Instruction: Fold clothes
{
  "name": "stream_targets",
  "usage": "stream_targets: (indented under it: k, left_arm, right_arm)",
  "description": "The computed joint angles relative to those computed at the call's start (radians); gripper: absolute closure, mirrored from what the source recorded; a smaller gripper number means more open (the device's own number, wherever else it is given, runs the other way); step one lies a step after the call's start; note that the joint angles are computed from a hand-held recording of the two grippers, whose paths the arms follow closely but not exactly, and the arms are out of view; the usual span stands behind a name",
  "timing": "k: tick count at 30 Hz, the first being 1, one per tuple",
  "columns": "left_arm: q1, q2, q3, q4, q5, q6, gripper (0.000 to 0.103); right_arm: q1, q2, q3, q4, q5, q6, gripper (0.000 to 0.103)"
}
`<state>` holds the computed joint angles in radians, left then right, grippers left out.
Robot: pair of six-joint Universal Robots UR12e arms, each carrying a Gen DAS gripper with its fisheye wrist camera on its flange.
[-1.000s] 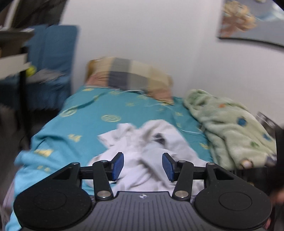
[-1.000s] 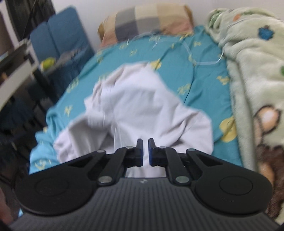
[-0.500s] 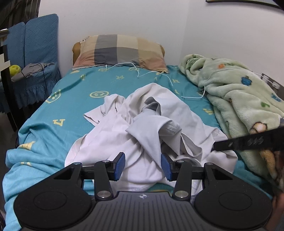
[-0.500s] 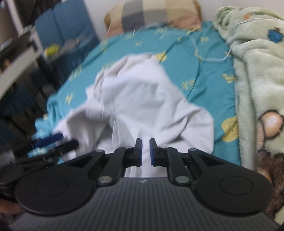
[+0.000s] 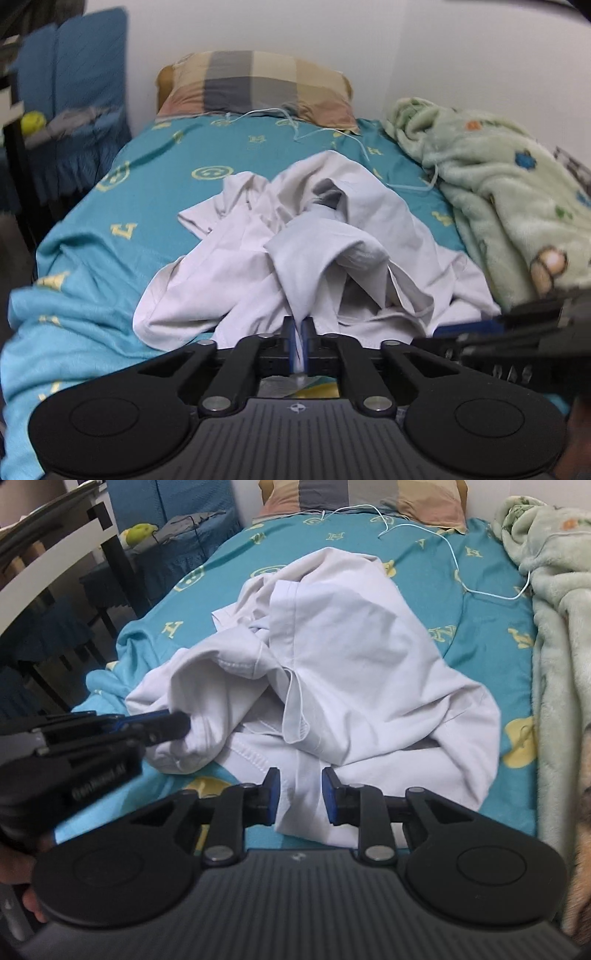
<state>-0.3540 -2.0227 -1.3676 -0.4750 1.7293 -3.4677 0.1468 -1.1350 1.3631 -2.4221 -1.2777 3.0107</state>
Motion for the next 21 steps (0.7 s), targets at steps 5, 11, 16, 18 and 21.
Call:
stream_targets:
  k: [5, 11, 16, 18, 21]
  left_arm:
    - [0.022, 0.017, -0.030, 0.098, 0.018, -0.154, 0.101]
    - [0.045, 0.019, -0.033, 0.135, 0.038, -0.233, 0.101]
    - [0.048, 0.021, -0.029, 0.085, 0.065, -0.252, 0.100]
    - [0.048, 0.027, -0.034, 0.079, 0.076, -0.263, 0.099]
    - [0.042, 0.034, -0.044, 0.094, 0.085, -0.258, 0.090]
  right_arm:
    - [0.018, 0.014, -0.008, 0.015, -0.037, -0.015, 0.076]
    - [0.034, 0.028, -0.024, 0.021, -0.113, 0.020, 0.078]
    - [-0.009, 0.015, -0.017, 0.030, 0.036, 0.141, 0.080]
    - [-0.019, 0.007, -0.006, -0.001, 0.057, 0.174, 0.079]
    - [-0.023, -0.003, 0.007, -0.041, 0.046, 0.181, 0.079]
